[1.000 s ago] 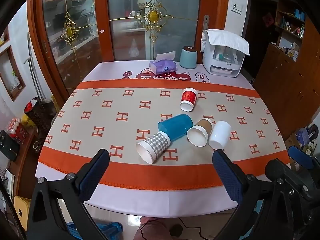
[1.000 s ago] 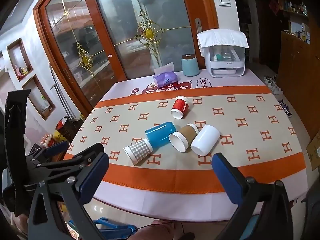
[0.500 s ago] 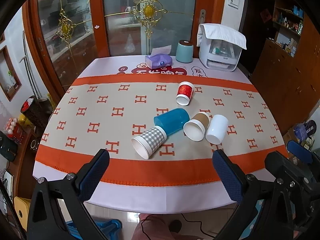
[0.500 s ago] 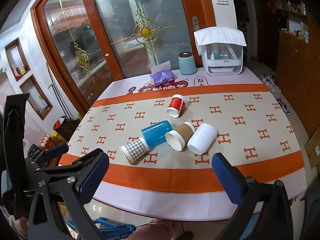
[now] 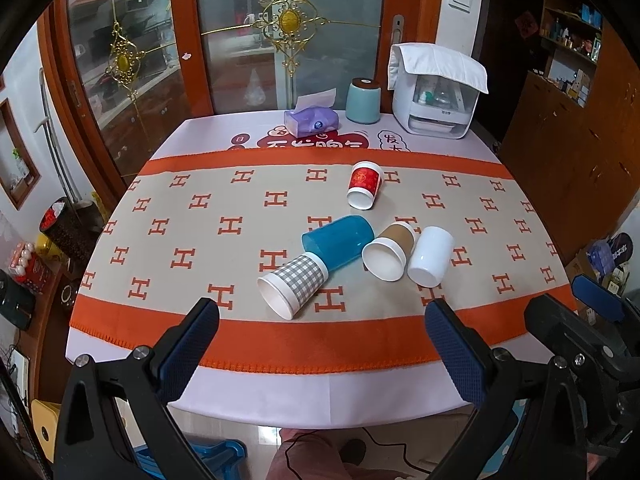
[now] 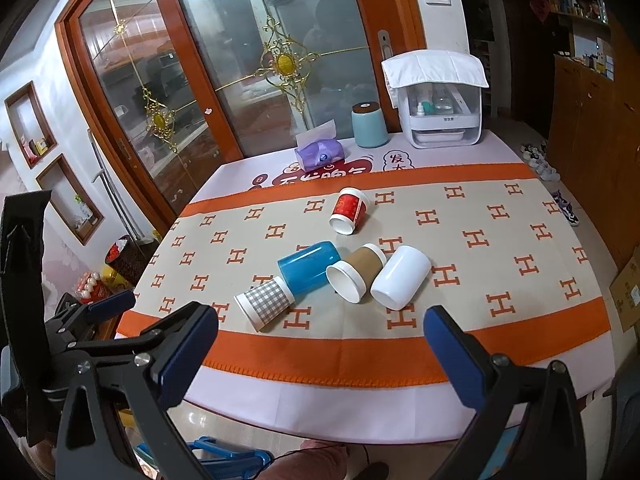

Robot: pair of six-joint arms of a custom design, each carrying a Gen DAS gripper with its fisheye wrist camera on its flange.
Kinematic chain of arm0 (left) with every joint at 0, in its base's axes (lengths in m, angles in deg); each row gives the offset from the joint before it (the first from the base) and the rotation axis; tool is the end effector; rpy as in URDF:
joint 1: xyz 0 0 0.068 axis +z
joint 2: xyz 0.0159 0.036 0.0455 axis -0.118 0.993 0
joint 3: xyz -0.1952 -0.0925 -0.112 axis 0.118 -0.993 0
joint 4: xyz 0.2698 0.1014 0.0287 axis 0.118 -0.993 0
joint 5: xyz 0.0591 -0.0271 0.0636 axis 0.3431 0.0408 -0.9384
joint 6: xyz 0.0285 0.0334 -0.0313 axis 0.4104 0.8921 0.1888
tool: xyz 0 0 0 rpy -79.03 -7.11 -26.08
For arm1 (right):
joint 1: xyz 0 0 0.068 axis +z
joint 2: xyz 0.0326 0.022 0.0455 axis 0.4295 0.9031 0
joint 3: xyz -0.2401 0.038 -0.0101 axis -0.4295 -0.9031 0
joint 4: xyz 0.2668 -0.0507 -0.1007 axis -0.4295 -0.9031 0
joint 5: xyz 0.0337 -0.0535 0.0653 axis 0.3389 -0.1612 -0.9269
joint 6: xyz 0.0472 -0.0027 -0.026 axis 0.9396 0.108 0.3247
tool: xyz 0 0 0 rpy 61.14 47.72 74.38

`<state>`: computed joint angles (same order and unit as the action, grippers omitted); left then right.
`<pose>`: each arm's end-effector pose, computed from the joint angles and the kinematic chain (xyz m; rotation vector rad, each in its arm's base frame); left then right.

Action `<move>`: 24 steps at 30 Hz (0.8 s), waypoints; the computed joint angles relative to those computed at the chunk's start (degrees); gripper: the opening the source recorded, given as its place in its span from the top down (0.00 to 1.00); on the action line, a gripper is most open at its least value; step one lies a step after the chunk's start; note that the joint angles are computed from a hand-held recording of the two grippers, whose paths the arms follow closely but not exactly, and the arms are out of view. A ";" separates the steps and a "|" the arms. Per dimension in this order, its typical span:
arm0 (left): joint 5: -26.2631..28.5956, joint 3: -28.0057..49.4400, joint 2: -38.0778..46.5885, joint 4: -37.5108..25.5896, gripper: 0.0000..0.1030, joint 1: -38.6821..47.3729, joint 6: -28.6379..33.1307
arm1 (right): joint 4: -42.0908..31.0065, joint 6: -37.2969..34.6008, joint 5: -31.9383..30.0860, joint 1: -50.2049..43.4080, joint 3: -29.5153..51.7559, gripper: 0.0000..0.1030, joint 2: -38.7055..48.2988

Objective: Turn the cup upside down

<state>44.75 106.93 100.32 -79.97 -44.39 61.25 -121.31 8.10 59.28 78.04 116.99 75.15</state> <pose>0.2315 -0.1689 0.3086 0.3169 2.4556 -0.1585 0.1777 0.2039 0.3479 0.2978 2.3907 0.2216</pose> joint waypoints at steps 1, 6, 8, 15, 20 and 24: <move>0.25 0.08 0.09 -0.06 0.01 0.04 0.02 | 0.12 0.06 -0.13 -0.11 -0.06 0.00 0.01; 0.91 0.97 1.15 -0.42 0.01 0.06 -0.20 | 1.08 0.43 -0.72 -0.87 -0.79 0.00 -0.26; 0.69 0.79 1.05 -0.25 0.01 -0.10 -0.30 | 1.69 0.62 -1.60 -1.42 -1.25 0.00 -0.49; 1.14 0.80 1.44 -0.26 0.01 0.44 0.16 | 1.88 -0.59 -3.02 -2.54 -0.71 0.00 0.63; 1.68 1.32 2.76 -0.02 0.01 1.34 0.79 | 2.04 -1.04 -4.10 -3.16 -0.36 0.00 1.43; 2.07 1.97 3.89 0.10 0.01 1.83 1.46 | 3.00 -1.84 -5.54 -4.50 -0.72 0.00 1.92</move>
<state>46.83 108.90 104.21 -79.87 -42.56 62.71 -118.32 6.27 53.75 73.55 116.27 77.07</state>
